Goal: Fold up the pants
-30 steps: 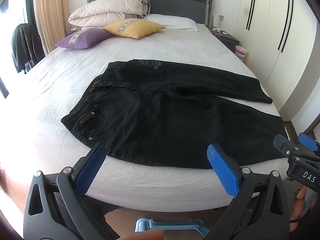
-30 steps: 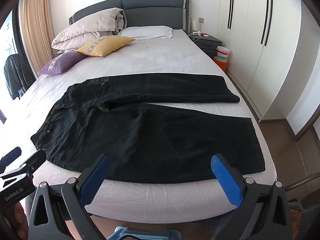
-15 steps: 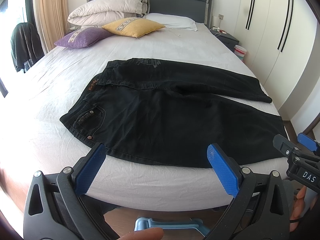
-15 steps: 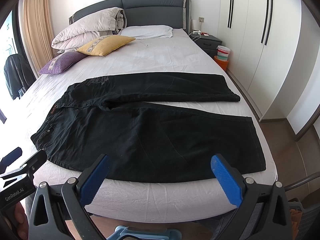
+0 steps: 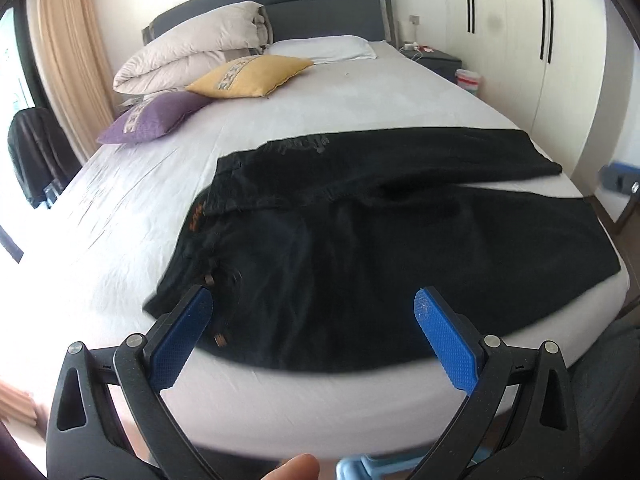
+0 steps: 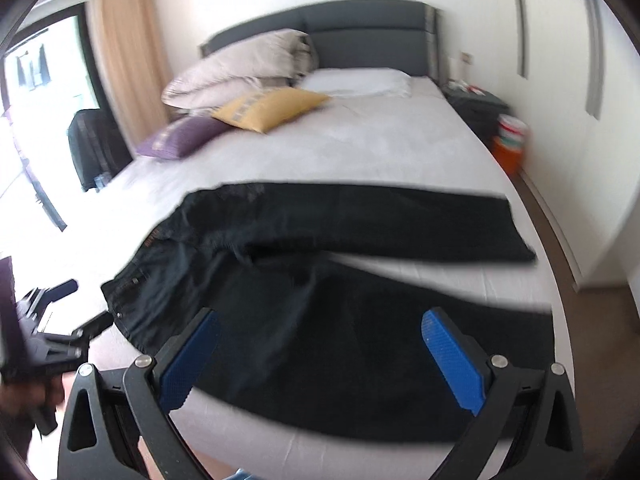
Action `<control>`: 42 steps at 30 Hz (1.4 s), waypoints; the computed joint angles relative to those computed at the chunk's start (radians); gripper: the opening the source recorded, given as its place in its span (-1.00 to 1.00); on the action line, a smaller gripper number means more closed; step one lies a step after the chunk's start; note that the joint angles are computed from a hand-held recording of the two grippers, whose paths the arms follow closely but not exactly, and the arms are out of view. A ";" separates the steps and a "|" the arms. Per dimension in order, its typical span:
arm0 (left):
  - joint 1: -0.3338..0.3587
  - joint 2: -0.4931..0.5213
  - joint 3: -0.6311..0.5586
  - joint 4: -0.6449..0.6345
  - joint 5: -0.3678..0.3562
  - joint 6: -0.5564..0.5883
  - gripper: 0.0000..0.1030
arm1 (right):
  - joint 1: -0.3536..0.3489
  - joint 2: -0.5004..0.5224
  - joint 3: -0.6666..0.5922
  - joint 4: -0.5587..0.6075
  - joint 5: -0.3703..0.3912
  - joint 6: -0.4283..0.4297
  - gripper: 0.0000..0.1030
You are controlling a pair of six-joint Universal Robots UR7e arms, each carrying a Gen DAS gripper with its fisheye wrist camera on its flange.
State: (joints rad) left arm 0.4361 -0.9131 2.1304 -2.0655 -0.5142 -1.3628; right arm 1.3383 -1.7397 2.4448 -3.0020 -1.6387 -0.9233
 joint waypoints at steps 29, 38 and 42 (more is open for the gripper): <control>0.815 0.379 -1.152 0.090 -0.442 1.535 0.98 | 0.011 0.686 -0.904 0.771 0.045 -0.311 1.00; 0.841 0.419 -1.263 0.177 -0.506 1.551 0.32 | 0.030 0.828 -1.070 0.788 0.006 -0.299 1.00; 0.828 0.389 -1.202 0.080 -0.479 1.561 -0.83 | 0.046 0.885 -1.147 0.773 -0.011 -0.289 1.00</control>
State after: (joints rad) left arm 1.2640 -0.5240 0.9286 -1.9856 -0.9929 0.1982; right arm 1.3843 -0.8544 1.2981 -2.2294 -1.6496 -1.2127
